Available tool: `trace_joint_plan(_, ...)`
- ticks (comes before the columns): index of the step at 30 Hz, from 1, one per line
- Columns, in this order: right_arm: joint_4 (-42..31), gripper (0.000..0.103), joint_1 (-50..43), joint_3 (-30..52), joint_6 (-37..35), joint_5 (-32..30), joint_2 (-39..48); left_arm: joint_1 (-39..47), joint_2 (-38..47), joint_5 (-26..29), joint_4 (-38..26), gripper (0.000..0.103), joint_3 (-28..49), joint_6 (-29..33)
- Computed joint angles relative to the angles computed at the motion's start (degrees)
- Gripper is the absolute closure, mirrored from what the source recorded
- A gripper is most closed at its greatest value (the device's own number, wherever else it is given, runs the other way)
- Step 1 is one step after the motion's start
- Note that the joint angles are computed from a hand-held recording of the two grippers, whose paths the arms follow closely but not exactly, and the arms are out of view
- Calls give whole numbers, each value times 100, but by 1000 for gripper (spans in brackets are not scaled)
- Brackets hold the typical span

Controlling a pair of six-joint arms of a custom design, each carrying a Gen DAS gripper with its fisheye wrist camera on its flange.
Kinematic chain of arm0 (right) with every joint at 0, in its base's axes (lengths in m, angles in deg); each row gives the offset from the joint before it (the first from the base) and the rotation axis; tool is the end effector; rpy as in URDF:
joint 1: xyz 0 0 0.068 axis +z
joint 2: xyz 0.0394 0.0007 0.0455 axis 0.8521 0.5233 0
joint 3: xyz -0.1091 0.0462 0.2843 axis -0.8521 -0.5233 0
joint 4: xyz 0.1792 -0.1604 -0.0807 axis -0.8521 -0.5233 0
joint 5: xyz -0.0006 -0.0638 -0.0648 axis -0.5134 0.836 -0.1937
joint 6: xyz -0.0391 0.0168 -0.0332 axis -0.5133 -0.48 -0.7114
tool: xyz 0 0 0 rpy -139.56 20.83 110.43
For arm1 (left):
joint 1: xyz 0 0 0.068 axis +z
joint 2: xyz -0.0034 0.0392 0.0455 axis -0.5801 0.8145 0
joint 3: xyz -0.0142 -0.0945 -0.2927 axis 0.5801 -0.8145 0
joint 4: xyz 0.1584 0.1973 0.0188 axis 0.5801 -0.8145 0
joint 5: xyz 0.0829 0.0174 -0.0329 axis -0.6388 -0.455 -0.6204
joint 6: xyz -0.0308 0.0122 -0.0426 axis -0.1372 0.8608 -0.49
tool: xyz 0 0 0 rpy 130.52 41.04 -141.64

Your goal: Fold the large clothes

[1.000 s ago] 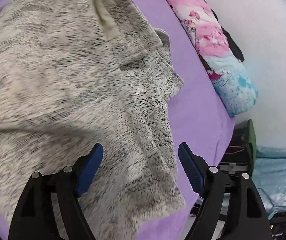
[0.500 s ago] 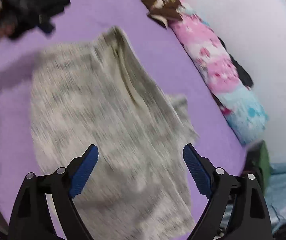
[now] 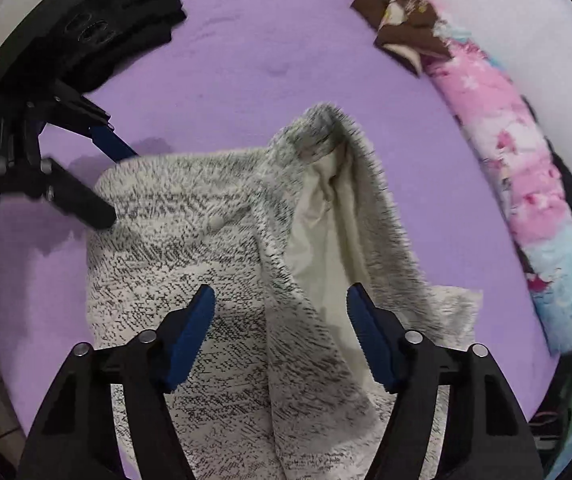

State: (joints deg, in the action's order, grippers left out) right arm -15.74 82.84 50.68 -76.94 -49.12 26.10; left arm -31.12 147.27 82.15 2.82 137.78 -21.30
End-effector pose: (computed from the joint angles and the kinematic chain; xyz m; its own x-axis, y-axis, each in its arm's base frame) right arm 0.3073 0.1432 0.3308 -0.0029 -0.9710 -0.2391 -0.9629 0.0672 -0.2614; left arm 0.2164 -0.0018 0.2850 -0.8556 -0.4262 -0.2938 -0.1714 0.7688 -0.6160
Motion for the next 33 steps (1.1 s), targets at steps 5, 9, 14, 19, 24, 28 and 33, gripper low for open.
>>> trace_joint_plan(5,87,86,68,163,243,217,254,-145,206,228,378,15,-244,-67)
trace_joint_plan(9,412,88,21,566,554,482,505,-112,266,301,399,16,-296,-153)
trace_joint_plan(14,878,90,-52,1274,1107,1129,1249,-148,306,149,251,19,-268,-168)
trace_joint_plan(19,1019,85,-140,1326,1554,1315,1866,-93,301,170,187,19,-313,-147)
trace_joint_plan(24,1678,42,-206,328,1172,1139,1203,-72,544,32,-111,19,123,-33)
trace_joint_plan(28,1310,26,-840,560,803,426,651,-82,390,-51,-267,19,448,-107)
trace_joint_plan(33,767,22,-2026,1247,322,70,551,-197,273,-190,-289,19,624,-316)
